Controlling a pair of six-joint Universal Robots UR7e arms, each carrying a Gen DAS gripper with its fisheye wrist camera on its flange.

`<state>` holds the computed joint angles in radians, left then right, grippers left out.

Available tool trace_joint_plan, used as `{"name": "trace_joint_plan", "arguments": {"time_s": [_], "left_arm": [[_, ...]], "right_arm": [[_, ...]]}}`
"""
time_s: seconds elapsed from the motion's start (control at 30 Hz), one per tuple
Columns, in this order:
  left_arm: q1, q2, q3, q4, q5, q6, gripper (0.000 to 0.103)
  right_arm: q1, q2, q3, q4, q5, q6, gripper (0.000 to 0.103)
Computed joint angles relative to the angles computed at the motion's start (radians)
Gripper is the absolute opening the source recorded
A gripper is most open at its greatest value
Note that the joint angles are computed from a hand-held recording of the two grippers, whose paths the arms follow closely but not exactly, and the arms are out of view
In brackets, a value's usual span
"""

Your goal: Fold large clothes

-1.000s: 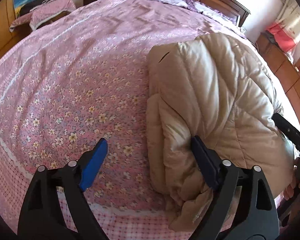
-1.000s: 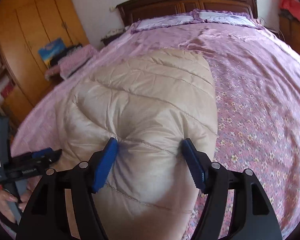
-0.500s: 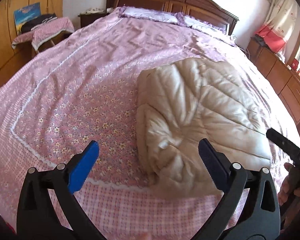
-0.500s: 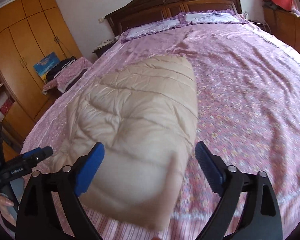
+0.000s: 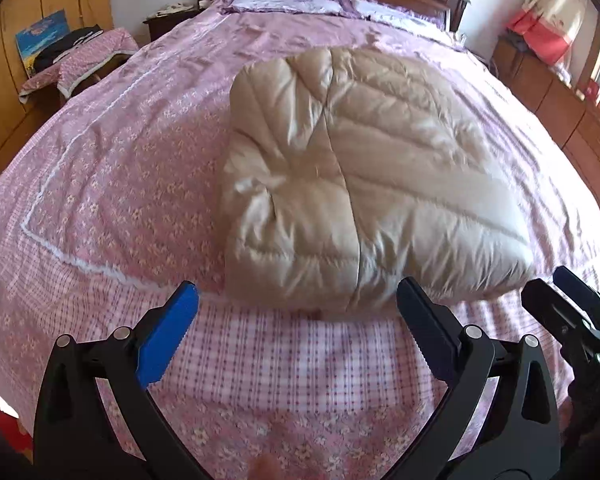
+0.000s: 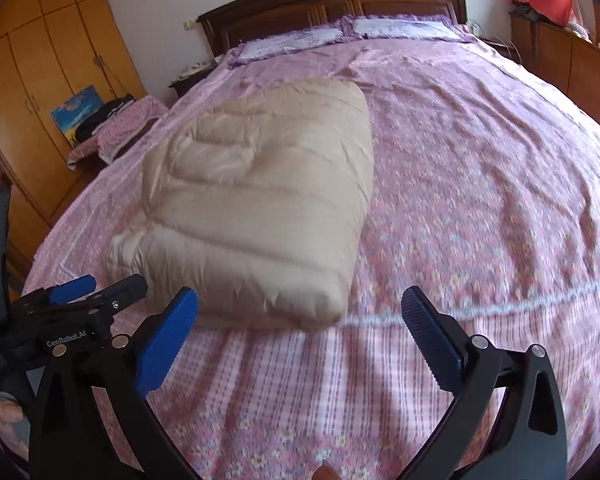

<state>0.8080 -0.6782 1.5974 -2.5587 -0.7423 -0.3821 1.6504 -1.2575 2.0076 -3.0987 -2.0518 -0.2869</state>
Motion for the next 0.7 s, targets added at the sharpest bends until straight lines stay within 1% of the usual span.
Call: {"name": "trace_joint_plan", "arguments": {"time_s": [0.07,0.17,0.37,0.57,0.7], "left_arm": [[-0.004,0.000,0.007,0.015,0.002,-0.012,0.099],[-0.006,0.001,0.008,0.039,-0.015,-0.027,0.099],[-0.009,0.006,0.011,0.058,-0.030,-0.041,0.099],[-0.010,0.011,0.015,0.066,-0.025,-0.058,0.099],[-0.014,0.015,0.014,0.082,-0.007,-0.085,0.099]], "right_arm": [[-0.002,-0.003,0.016,-0.003,-0.013,0.023,0.098],[-0.009,-0.003,0.038,-0.006,-0.024,0.043,0.098],[-0.013,0.018,0.045,-0.009,-0.063,0.032,0.098],[-0.018,0.022,0.046,0.011,-0.058,0.050,0.098],[-0.015,0.026,0.051,0.019,-0.062,0.053,0.098]]}}
